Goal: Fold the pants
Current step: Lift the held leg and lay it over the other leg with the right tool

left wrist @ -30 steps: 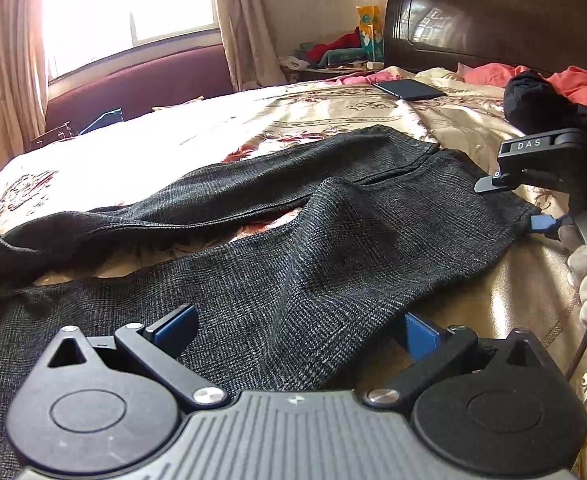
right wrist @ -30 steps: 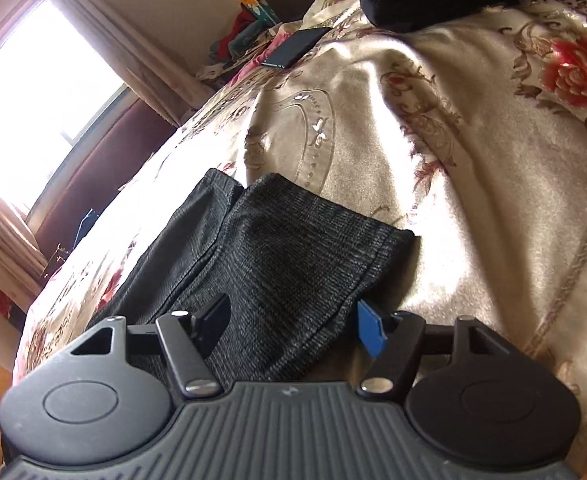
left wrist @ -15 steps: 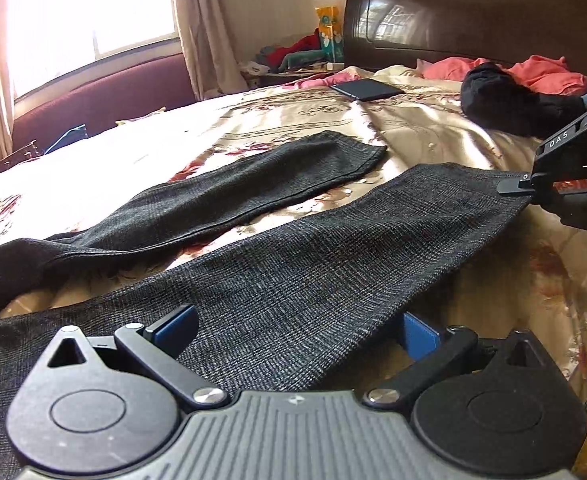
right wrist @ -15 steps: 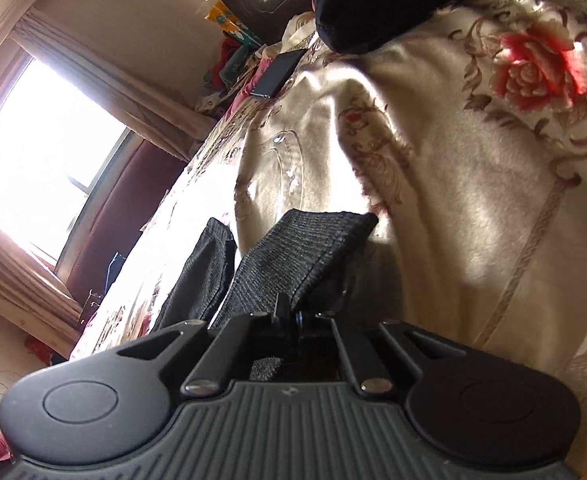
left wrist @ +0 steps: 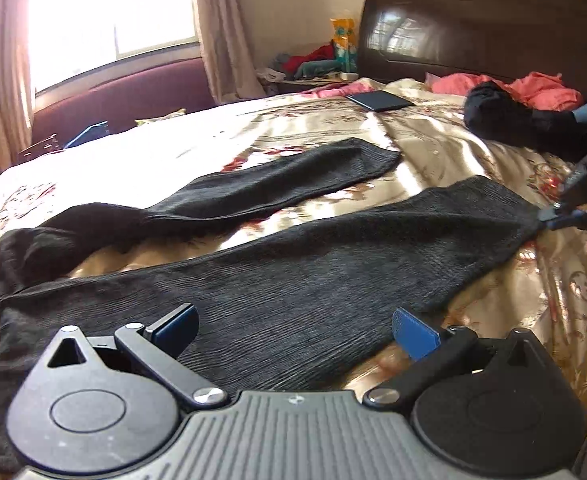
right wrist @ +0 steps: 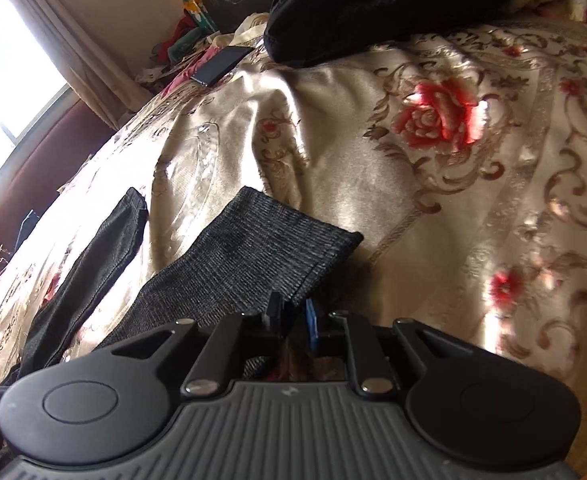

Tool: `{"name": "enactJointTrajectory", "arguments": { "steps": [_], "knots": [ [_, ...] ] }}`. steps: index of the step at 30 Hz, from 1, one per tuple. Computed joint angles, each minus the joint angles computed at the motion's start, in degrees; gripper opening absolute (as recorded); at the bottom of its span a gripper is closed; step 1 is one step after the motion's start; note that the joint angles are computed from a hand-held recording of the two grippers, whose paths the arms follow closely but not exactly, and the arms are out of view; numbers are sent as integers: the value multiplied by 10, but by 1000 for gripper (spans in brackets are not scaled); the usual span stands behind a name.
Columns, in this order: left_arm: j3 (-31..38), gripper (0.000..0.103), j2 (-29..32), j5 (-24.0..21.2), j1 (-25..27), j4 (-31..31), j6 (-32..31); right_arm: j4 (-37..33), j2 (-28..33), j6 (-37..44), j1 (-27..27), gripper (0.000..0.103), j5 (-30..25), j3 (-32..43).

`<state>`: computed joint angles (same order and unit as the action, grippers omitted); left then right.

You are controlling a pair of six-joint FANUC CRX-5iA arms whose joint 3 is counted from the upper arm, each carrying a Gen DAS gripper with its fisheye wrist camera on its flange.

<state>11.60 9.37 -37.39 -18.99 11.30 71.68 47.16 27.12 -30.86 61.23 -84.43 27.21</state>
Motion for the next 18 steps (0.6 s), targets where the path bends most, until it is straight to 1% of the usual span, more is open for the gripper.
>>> {"name": "enactJointTrajectory", "arguments": {
  "steps": [2,3,4,6,8,9,10,11,13,14,15,17,18],
  "knots": [
    [-20,103,-24,5,19,-6,20,-2,8,26,22,15,-32,31],
    [-38,103,-39,18,30,5,14,1,15,40,32,15,-45,50],
    [-55,103,-54,31,37,14,4,5,21,57,39,15,-51,69],
    [-77,103,-77,50,45,11,0,15,44,98,46,15,-61,118],
    [-86,103,-85,56,48,22,-15,24,67,132,47,15,-58,162],
    [-86,103,-84,55,47,25,-18,28,75,140,46,16,-50,175],
    [-82,103,-81,48,46,27,-20,30,80,142,44,19,-38,182],
    [-75,103,-76,40,45,29,-19,31,80,137,38,22,-14,181],
    [-50,103,-57,15,39,29,-7,28,81,132,23,32,31,175],
    [-43,103,-49,13,37,29,-6,24,90,142,10,33,56,181],
    [-34,103,-40,13,34,18,0,19,103,155,-4,33,71,196],
    [2,103,-11,0,23,-26,38,11,135,167,-41,34,108,225],
    [18,103,5,-3,22,-32,52,6,145,160,-60,34,134,232]
  ]
}}
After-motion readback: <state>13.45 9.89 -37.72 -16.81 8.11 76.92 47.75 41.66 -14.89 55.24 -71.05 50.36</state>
